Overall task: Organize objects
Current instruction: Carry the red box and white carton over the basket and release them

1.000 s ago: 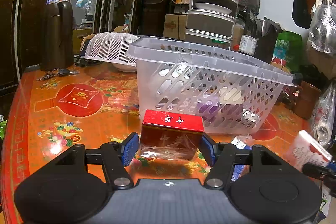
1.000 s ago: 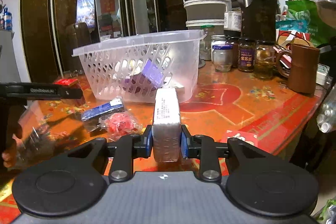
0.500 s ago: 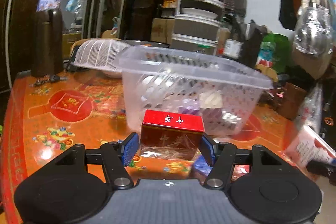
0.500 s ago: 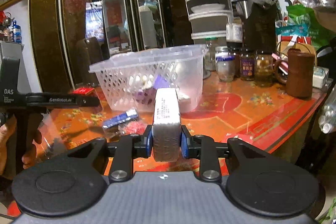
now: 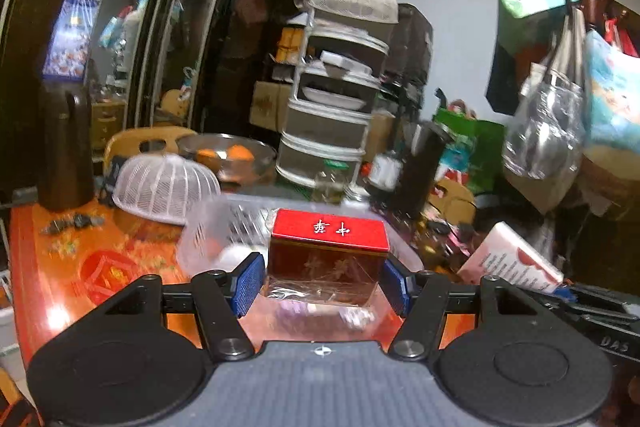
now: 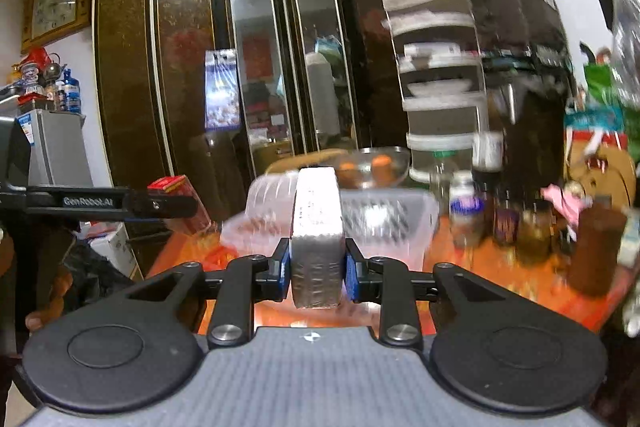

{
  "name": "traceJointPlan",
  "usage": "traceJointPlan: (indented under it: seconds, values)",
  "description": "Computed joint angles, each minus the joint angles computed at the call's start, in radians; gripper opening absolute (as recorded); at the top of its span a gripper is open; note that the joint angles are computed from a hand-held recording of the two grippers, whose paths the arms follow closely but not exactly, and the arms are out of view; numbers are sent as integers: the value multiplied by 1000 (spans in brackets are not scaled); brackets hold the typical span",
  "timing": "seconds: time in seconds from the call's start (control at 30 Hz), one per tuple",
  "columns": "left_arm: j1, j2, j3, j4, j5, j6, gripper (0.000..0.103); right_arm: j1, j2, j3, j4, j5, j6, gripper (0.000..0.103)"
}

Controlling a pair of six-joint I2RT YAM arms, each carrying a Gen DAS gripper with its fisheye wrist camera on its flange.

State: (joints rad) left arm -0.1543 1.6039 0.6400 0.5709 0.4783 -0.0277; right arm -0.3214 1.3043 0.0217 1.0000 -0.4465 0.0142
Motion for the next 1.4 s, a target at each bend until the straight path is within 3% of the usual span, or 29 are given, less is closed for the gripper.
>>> traceJointPlan:
  seconds: [0.1,0.2,0.27,0.47,0.67,0.73,0.93,1.0,1.03,1.07,1.13,1.2,1.27,1.4]
  values:
    - [-31,38,127,-101,-25,-11,65,32,-25,124,-163,42,-40,29]
    - [-89,117,317,-280,-79,6,65,67,55,274,-276,100,-70,30]
    - [-140,182,443,-388,-156,43,65,72,150,402,-368,103,-54,30]
    - [-160,420,726,-533,-227,5,65,105,505,784,-576,220,-45,30]
    - [-151,721,1106,-755,-292,-14,65,132,716,1021,-734,276,-55,30]
    - [-156,777,1176,-806,-305,4,65,137,759,1086,-794,283,-69,30]
    - [-139,822,1212,-820,-268,-5,66,143,804,1144,-838,275,-87,30]
    - [-140,801,1164,-762,-278,10,72,145,801,1131,-814,278,-94,36]
    - [-140,783,1127,-718,-285,15,79,146,791,1111,-782,279,-91,51]
    - [-139,764,1092,-680,-280,16,94,145,779,1088,-747,274,-85,68]
    - [-130,715,1006,-596,-251,7,97,145,739,1025,-671,276,-70,81]
    - [-117,635,867,-477,-214,-4,100,141,673,931,-583,267,-71,84]
    - [-95,525,668,-311,-152,-9,103,128,585,784,-444,247,-50,102]
    - [-36,356,295,9,-46,-24,103,68,440,473,-165,149,-18,103]
